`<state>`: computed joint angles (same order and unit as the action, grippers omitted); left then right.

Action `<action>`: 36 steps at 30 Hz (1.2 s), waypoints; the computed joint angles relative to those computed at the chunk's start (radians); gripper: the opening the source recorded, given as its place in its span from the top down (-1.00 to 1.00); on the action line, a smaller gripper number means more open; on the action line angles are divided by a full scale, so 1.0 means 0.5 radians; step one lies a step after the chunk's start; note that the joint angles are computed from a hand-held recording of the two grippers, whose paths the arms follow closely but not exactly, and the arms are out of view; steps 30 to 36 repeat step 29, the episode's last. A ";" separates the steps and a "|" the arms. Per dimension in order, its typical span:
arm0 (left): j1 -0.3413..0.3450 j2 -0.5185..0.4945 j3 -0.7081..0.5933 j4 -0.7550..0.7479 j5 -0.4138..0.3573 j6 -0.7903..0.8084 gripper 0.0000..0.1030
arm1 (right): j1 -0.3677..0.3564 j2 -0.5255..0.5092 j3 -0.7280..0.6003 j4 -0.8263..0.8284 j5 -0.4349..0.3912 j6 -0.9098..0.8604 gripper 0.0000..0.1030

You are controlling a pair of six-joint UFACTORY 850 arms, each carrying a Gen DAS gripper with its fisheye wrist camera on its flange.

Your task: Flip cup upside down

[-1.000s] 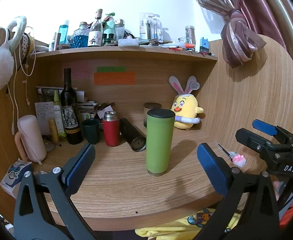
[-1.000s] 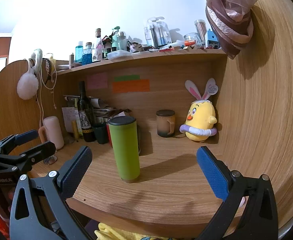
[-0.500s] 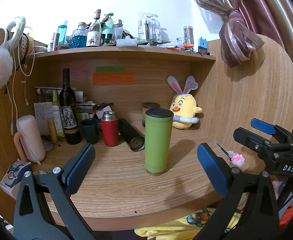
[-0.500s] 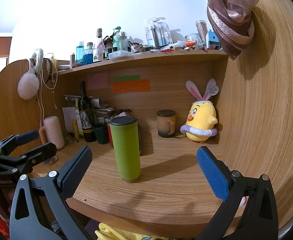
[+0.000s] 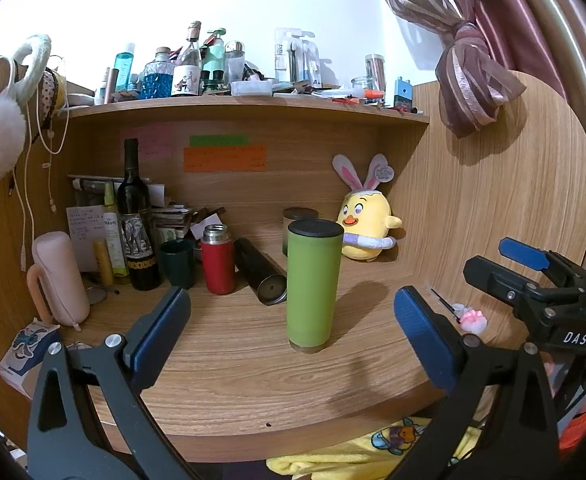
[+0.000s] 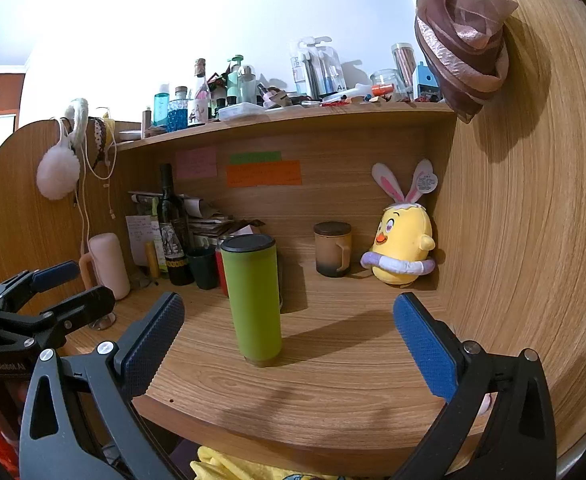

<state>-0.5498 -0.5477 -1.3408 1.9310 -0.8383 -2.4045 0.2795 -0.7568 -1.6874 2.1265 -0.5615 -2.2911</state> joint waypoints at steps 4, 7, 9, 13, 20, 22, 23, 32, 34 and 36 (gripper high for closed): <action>-0.001 -0.001 -0.003 -0.003 0.003 0.004 -1.00 | 0.002 0.001 0.002 0.007 0.003 -0.004 -1.00; -0.001 0.001 -0.004 0.008 0.013 0.001 -1.00 | 0.002 0.002 0.004 0.008 0.002 -0.004 -1.00; -0.002 -0.001 -0.008 0.004 0.026 0.007 -1.00 | 0.002 0.002 0.004 0.003 0.003 -0.002 -1.00; -0.004 -0.003 -0.012 0.003 0.029 0.010 -1.00 | 0.009 0.010 0.013 -0.003 0.009 -0.010 -1.00; -0.004 0.001 -0.007 0.019 0.049 -0.004 -1.00 | 0.012 0.011 0.014 -0.002 0.011 -0.015 -1.00; -0.003 0.001 -0.006 0.023 0.053 -0.012 -1.00 | 0.013 0.011 0.013 -0.004 0.012 -0.012 -1.00; -0.003 0.001 -0.006 0.023 0.053 -0.012 -1.00 | 0.013 0.011 0.013 -0.004 0.012 -0.012 -1.00; 0.011 0.003 -0.004 0.043 0.113 -0.063 -1.00 | 0.012 0.010 0.013 -0.005 0.010 -0.014 -1.00; 0.011 0.003 -0.004 0.043 0.113 -0.063 -1.00 | 0.012 0.010 0.013 -0.005 0.010 -0.014 -1.00; 0.011 0.003 -0.004 0.043 0.113 -0.063 -1.00 | 0.012 0.010 0.013 -0.005 0.010 -0.014 -1.00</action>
